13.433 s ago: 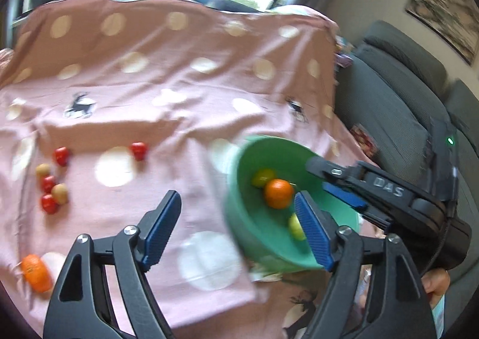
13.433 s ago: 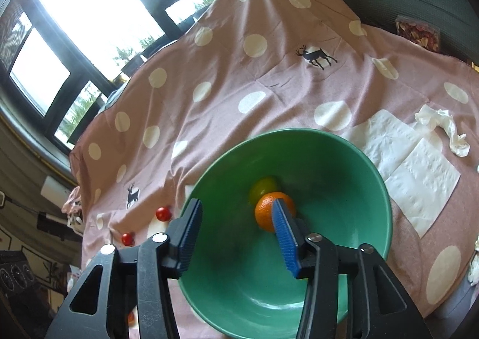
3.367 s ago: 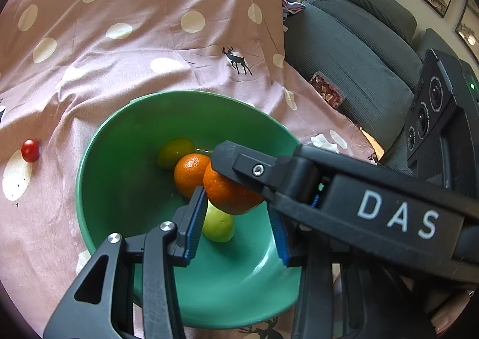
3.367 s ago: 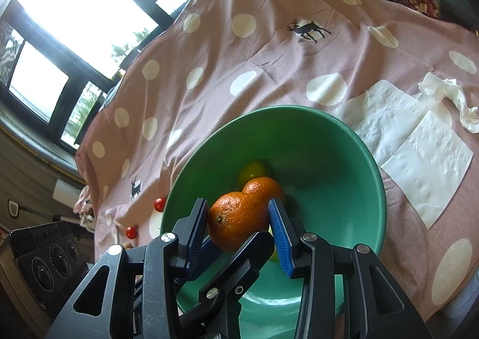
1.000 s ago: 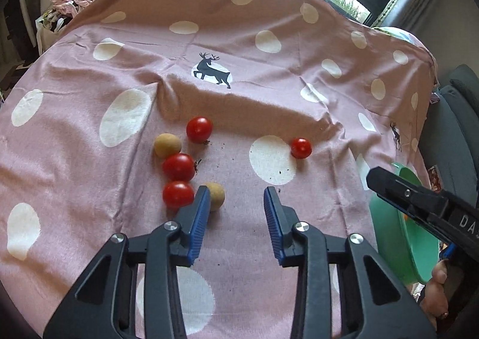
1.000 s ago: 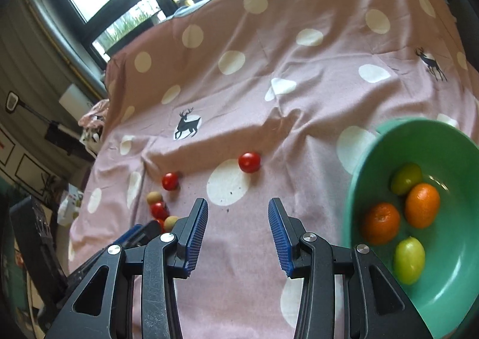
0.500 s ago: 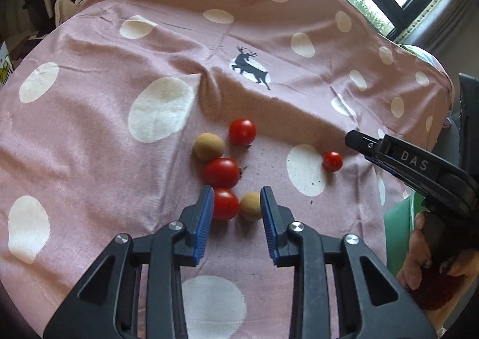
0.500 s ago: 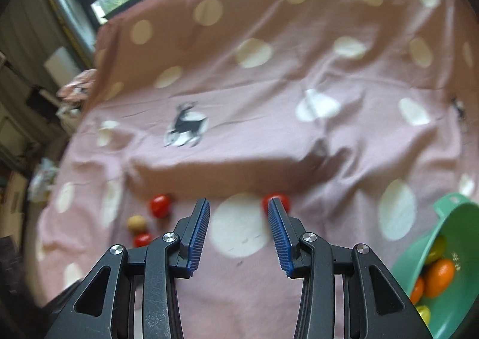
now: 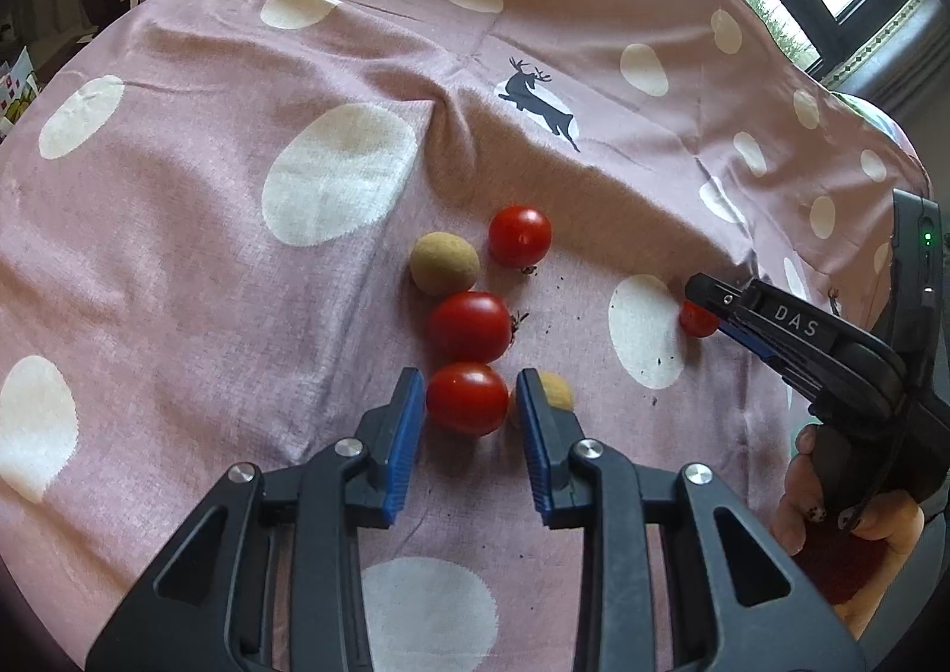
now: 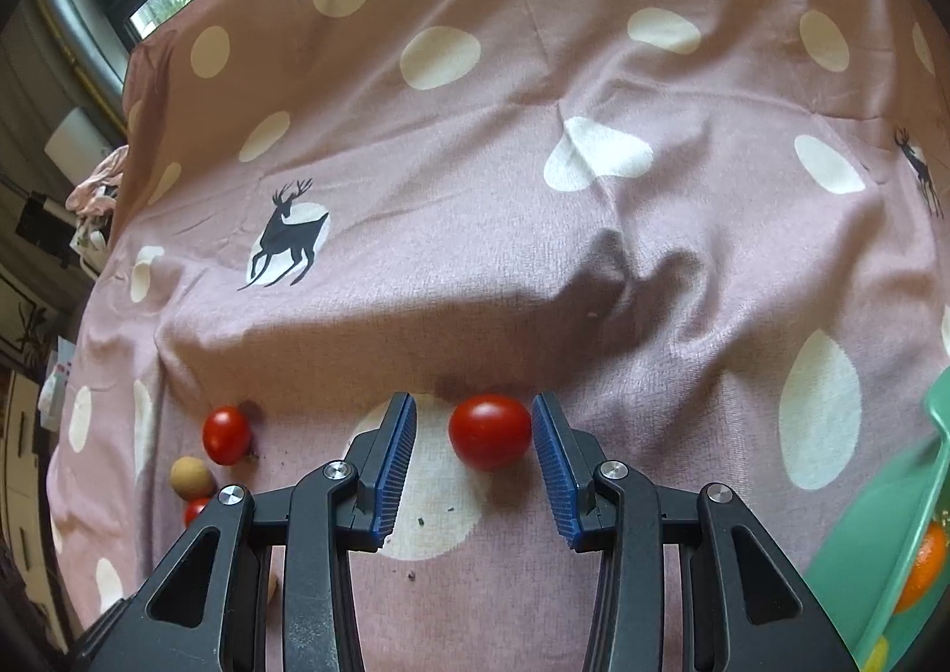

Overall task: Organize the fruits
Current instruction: 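Close the right gripper on a red cherry tomato and lift it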

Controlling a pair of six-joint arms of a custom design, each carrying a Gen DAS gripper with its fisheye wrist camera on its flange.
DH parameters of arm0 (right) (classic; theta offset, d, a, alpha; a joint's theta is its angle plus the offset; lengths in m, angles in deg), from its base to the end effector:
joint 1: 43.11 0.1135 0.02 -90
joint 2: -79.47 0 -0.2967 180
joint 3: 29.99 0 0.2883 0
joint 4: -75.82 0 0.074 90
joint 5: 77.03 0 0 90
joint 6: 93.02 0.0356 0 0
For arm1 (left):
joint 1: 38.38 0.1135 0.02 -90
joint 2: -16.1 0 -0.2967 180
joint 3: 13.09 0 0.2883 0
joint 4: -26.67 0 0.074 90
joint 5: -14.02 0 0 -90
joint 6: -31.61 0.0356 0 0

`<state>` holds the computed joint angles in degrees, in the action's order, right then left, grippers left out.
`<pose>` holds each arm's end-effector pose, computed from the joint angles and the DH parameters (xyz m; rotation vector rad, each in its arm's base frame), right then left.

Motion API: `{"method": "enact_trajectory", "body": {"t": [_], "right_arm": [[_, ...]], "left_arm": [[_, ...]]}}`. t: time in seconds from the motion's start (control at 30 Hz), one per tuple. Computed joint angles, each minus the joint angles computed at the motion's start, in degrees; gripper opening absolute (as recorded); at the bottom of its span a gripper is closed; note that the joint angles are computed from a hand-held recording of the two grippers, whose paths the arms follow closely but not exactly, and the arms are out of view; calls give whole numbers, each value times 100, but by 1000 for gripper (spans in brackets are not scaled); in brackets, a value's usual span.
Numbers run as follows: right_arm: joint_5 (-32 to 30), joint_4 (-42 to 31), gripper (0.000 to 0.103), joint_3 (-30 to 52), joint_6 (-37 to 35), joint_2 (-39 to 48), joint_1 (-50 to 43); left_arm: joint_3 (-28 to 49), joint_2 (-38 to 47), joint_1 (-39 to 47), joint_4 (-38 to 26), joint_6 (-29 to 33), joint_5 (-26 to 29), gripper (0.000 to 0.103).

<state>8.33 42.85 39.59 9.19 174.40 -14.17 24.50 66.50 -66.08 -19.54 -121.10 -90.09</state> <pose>0.3167 0.1784 0.1925 -0.4123 2.5962 0.3618 0.1527 -0.0703 0.1851 -0.8592 2.4305 -0.2820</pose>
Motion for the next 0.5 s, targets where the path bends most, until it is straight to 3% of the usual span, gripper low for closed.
{"method": "enact_trajectory", "body": {"t": [0.27, 0.5], "right_arm": [[-125, 97, 32, -11, 115, 181, -80], [-347, 18, 32, -139, 181, -148, -219]], "left_arm": [[169, 472, -343, -174, -118, -565, 28], [70, -141, -354, -219, -165, -509, 27]]}}
